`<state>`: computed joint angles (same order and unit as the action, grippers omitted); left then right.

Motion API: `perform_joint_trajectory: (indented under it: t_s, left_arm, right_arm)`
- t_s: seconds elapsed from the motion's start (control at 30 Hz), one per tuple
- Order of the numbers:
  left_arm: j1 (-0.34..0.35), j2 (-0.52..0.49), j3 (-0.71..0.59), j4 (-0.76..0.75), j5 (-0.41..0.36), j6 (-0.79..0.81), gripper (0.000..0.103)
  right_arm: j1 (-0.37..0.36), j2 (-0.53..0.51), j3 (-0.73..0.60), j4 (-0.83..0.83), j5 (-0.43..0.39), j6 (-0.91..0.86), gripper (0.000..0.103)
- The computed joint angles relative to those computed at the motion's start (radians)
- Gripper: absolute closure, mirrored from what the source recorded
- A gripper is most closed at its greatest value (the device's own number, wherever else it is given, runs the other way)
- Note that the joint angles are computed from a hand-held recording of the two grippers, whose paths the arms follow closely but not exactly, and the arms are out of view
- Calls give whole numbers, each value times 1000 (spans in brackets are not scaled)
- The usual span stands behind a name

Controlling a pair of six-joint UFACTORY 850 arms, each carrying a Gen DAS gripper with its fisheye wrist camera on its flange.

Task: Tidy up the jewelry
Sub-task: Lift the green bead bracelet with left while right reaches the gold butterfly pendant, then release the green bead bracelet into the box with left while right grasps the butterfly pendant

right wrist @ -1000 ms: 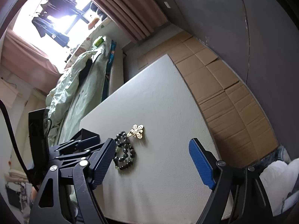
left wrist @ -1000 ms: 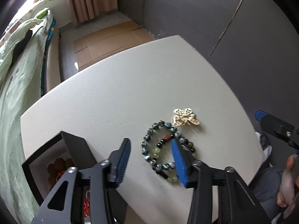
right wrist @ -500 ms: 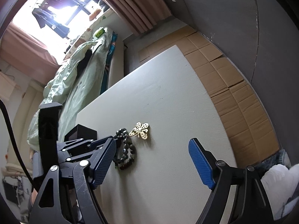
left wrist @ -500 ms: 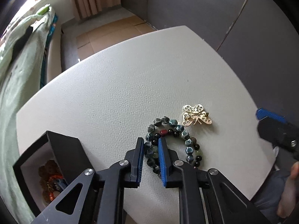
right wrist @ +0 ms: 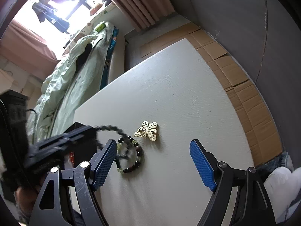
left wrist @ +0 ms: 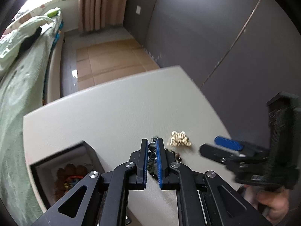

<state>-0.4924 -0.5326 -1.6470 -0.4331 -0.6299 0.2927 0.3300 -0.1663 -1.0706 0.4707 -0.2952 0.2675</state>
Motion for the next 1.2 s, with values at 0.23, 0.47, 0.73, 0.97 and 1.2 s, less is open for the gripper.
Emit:
perform_joint_trajectory:
  t_s: [0.23, 0.47, 0.73, 0.97, 1.2]
  left_arm:
    - [36, 64, 47, -127, 60, 89, 95]
    - [75, 111, 95, -232, 90, 167, 95]
    - [114, 135, 132, -298, 91, 229, 95]
    - [136, 156, 161, -299, 95, 242, 95]
    - [154, 193, 205, -310, 110, 252, 95]
  right_arm:
    - [33, -68, -80, -278, -44, 228, 22]
    - [77, -129, -155, -560, -114, 489, 22]
    - [129, -216, -264, -858, -285, 796, 29]
    - [174, -263, -326, -968, -437, 807, 40]
    - [156, -205, -264, -936, -375, 737, 61]
